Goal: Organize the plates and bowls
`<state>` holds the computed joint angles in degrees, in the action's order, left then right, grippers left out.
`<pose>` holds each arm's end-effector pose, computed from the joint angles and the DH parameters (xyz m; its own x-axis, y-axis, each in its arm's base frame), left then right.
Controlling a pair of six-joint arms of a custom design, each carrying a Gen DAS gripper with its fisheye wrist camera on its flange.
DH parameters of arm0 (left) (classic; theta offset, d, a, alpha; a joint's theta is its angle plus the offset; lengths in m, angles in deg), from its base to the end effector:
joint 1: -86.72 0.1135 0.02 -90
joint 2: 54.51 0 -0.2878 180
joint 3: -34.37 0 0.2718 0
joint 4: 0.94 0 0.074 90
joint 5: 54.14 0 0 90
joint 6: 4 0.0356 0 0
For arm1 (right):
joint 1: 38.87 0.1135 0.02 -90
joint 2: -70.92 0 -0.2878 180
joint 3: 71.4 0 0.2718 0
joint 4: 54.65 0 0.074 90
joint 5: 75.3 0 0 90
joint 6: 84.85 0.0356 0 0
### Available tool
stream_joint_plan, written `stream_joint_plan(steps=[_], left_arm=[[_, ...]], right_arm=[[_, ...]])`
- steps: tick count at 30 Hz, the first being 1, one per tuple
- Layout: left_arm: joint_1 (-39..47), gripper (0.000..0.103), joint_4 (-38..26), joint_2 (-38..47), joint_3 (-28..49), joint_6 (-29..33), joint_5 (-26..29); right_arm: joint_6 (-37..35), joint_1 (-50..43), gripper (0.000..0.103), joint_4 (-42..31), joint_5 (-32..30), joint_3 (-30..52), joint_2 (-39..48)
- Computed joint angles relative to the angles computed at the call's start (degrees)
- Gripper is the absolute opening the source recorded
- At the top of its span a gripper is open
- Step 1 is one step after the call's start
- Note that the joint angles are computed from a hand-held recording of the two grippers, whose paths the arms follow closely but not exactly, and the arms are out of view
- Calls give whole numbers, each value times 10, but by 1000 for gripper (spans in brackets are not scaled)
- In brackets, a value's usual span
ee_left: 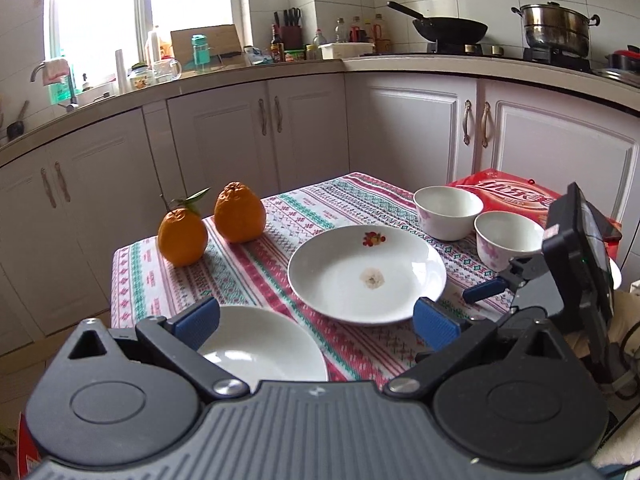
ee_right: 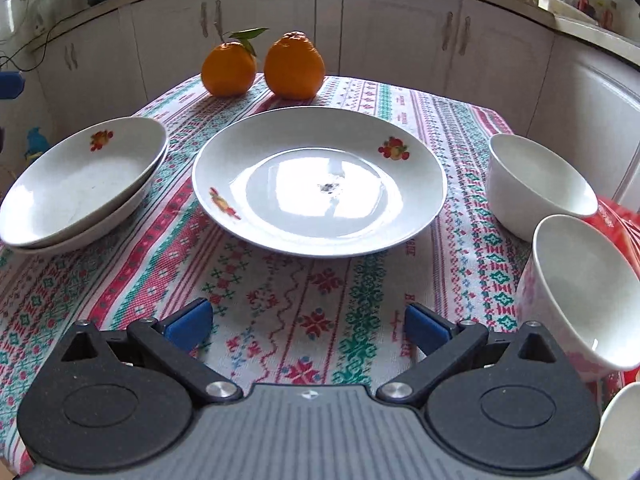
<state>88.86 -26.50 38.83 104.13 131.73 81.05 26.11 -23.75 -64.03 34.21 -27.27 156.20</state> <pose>0.3514 -0.0121 0.2171 -0.2143 0.4970 -0.8409 0.8466 0.5239 0.0939 0.2631 0.0588 0.1384 -0.7106 0.1573 -0.6858 0.2284 0.9735 -0.0134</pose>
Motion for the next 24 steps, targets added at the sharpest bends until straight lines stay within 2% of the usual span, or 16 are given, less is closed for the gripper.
stream_joint_plan(steps=[6,12,15,21,24], left_arm=[[-51,102,-51,60,76,5,-26],[-98,102,-67,128,151,11,-67],[-121,102,-95,169,207,21,-85],[-157,102,-194,265,350,41,-113],[-173,102,-270,321,436,52,-124]], right_arm=[[-2,-9,103,36,8,3,23],[-31,-24,103,61,-14,5,35],[-40,-33,103,65,-23,11,42],[-38,-39,103,60,-23,26,54],[-41,-43,103,53,-27,31,55]])
